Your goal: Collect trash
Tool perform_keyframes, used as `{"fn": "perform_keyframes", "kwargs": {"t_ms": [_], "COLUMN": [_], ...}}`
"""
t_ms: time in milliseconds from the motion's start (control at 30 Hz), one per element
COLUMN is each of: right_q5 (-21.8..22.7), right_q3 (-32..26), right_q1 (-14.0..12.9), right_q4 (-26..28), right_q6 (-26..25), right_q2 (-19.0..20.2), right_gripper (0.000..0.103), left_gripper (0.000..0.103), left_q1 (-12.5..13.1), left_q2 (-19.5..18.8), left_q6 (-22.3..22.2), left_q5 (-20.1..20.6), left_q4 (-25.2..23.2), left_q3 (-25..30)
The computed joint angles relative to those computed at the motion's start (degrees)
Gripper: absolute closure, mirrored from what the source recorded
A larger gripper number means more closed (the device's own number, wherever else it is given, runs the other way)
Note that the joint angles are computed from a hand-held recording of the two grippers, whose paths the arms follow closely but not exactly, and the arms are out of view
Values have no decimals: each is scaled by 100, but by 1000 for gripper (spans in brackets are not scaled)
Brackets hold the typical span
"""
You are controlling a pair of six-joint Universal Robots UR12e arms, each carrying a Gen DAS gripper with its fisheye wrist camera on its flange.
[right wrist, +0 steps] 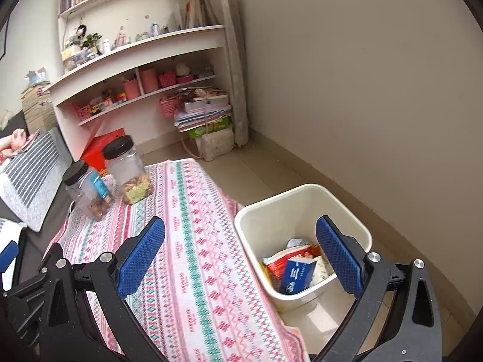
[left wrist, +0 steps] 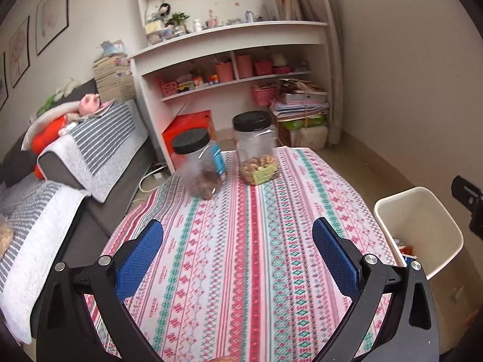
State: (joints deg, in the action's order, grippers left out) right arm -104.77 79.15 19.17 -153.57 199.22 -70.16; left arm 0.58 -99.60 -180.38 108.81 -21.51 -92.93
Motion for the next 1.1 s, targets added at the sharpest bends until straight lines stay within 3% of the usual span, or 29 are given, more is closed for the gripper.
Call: {"fn": "perform_keyframes", "kwargs": {"t_ms": [367,700,1100], "right_q5": [-22,63,206], "right_q3": [-39,-24,-59], "right_q1": [219,291,289], "right_q4": [-316,-601,-528], "right_q6": [-477,-746,-829], "right_q2": [144,256,276], "right_gripper": [7,7,7], "left_gripper": [7,7,7], "left_q1": [281,335,301], "left_q2": [230,254,252], "left_q6": [-521,-723,-874], "left_q5": [-279,-303,-129], "left_q4": [-732,-780,-673], "left_q3": [-167,-182,-150]}}
